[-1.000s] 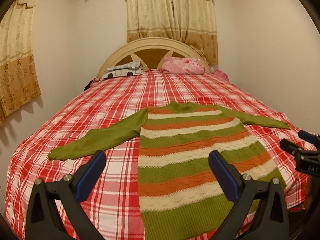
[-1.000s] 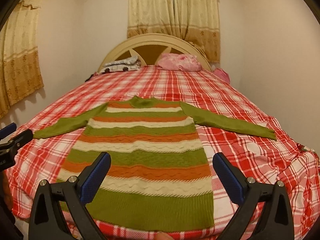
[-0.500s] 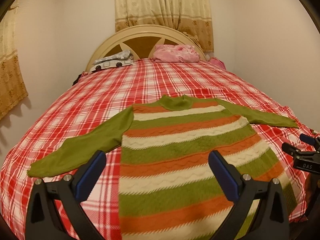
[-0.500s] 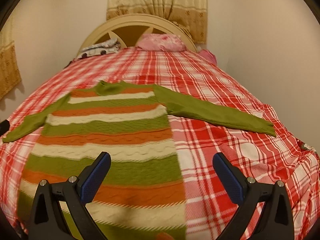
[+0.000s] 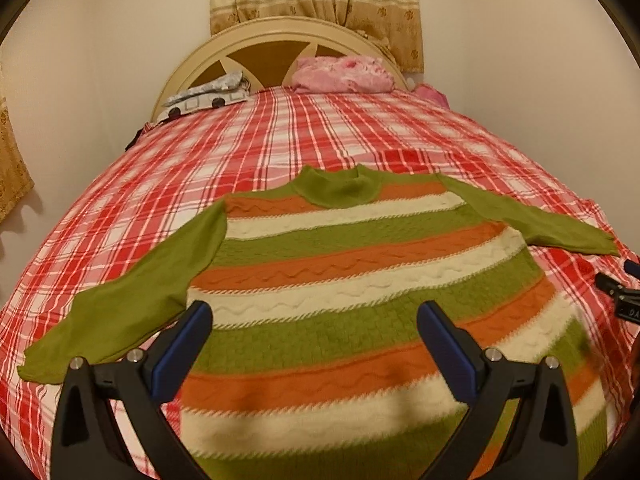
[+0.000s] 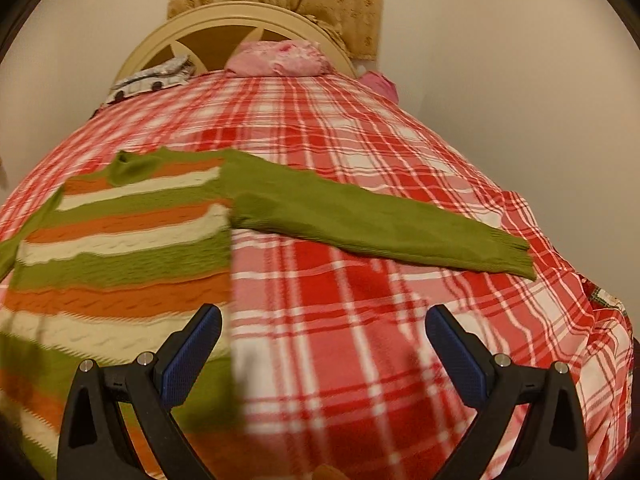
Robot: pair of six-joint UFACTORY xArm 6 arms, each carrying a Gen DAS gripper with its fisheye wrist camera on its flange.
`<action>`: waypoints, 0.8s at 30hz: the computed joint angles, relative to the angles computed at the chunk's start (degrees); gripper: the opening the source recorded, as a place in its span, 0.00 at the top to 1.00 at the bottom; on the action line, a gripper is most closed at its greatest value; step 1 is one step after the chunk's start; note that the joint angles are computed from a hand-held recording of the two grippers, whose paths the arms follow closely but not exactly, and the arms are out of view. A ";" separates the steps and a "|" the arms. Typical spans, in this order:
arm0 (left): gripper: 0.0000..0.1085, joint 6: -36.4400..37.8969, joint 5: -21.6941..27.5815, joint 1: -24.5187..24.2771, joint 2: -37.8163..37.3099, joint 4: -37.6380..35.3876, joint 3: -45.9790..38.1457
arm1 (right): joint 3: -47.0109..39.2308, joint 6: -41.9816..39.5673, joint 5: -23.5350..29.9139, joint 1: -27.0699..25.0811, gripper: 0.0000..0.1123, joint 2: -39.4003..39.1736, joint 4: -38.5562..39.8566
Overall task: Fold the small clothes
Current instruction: 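Move the right tool toward the cuff of the green sleeve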
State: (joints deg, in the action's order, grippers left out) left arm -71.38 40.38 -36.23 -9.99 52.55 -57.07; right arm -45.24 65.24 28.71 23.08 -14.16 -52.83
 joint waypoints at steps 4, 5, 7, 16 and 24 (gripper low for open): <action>0.05 0.26 0.08 1.03 3.26 0.05 -2.34 | -1.38 -2.32 -1.14 -3.47 0.09 2.22 1.11; 0.05 0.22 0.02 1.36 3.82 0.08 -2.68 | -1.64 -2.85 -1.60 -4.47 0.09 2.61 1.38; 0.05 -0.20 0.07 1.79 4.52 0.46 -2.97 | -2.25 -3.93 -2.94 -7.04 0.09 3.46 2.20; 0.05 -1.27 0.45 3.04 7.86 1.44 -4.33 | -3.35 -5.42 -9.28 -21.81 0.09 6.07 10.18; 0.05 -2.37 0.00 3.80 8.62 1.42 -3.83 | -6.81 -8.07 -9.83 -30.64 0.10 10.74 17.27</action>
